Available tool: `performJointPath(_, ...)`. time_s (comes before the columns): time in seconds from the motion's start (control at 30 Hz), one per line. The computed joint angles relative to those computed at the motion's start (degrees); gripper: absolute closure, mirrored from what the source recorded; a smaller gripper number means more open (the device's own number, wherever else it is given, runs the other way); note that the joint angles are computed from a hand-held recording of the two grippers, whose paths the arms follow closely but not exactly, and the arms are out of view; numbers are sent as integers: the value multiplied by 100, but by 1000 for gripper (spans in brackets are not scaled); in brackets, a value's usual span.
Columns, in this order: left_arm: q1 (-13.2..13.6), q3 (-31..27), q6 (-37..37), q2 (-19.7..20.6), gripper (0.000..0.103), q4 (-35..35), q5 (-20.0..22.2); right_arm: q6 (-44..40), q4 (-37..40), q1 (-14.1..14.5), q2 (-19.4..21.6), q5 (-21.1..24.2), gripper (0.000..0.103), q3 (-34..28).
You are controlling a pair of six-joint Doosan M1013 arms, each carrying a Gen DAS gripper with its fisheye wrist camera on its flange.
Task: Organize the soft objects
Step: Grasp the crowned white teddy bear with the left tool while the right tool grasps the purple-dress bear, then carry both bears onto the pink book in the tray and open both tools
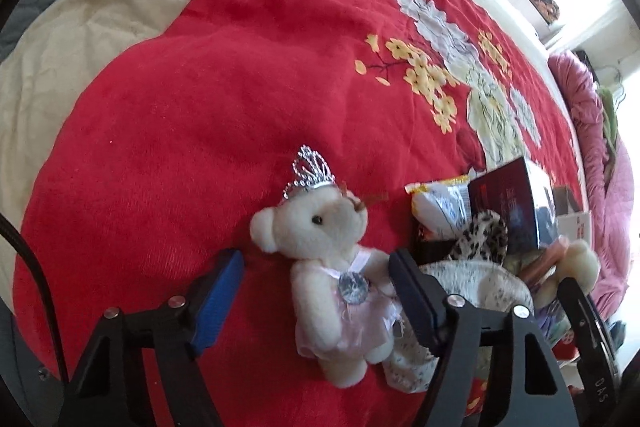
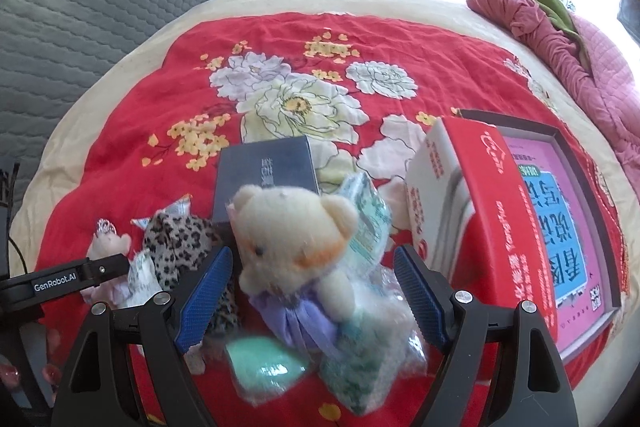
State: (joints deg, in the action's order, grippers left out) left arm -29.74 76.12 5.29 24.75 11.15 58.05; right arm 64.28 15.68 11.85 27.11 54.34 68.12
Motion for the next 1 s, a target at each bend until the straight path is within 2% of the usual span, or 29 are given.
performJointPath(0.03, 16, 21, -13, -5, 30, -27, -57, -26, 41, -2, 12, -11, 31, -12)
performJointPath(0.13, 44, 42, -46, 4, 33, -93, -98, -22, 36, 10, 62, 64, 46, -91)
performJointPath(0.23, 45, 56, -131, -3, 47, -61, -166, -89, 67, 15, 27, -14, 52, -57)
performJointPath(0.27, 53, 71, -108, -10, 56, -83, -243, -134, 126, 7, 13, -25, 52, -46)
performJointPath(0.33, 68, 54, -41, 4, 57, -141, -280, -198, 193, -7, -23, -53, 53, -26)
performJointPath(0.47, 41, 51, -70, -34, 68, -54, -303, -253, 326, -58, -92, -97, 53, -30)
performJointPath(0.63, -24, -33, -69, -86, 70, 178, -216, -305, 571, -153, -168, -112, 54, -66)
performJointPath(1.0, -339, -509, -156, -222, 70, 1373, 328, -409, 1140, -427, -338, -177, 54, -169)
